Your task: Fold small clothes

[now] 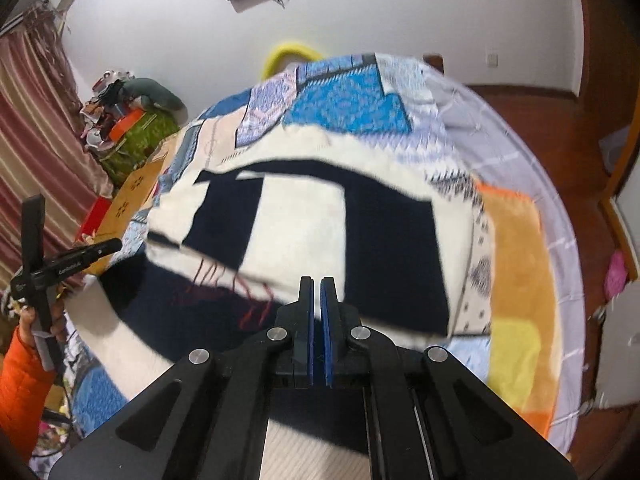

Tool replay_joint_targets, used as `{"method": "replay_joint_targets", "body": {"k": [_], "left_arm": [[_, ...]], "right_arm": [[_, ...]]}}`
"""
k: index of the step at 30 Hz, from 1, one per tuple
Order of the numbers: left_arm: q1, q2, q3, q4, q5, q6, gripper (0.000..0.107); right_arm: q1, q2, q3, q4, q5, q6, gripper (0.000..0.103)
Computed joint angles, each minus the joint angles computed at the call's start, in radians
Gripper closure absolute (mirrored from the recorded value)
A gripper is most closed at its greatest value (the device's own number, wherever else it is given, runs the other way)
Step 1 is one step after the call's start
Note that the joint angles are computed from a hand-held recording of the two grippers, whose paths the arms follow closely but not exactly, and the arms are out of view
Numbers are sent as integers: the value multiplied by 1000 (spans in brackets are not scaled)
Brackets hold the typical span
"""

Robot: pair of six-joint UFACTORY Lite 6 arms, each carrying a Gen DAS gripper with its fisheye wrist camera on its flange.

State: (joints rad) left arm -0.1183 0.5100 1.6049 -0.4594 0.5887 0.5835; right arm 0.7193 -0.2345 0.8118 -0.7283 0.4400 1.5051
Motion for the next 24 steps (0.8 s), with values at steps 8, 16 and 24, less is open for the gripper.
{"method": "replay_joint_targets", "body": {"k": [8, 16, 24], "left_arm": [[-19, 32, 25, 50, 10, -18, 105], [-1, 27, -49, 99, -4, -58, 65], [46, -7, -122, 76, 26, -43, 46]], "right_arm": [[-72, 28, -54, 242, -32, -205, 96], [-135, -93, -261, 478, -113, -346, 58], [-111, -104, -357, 712, -186, -500, 58]]}}
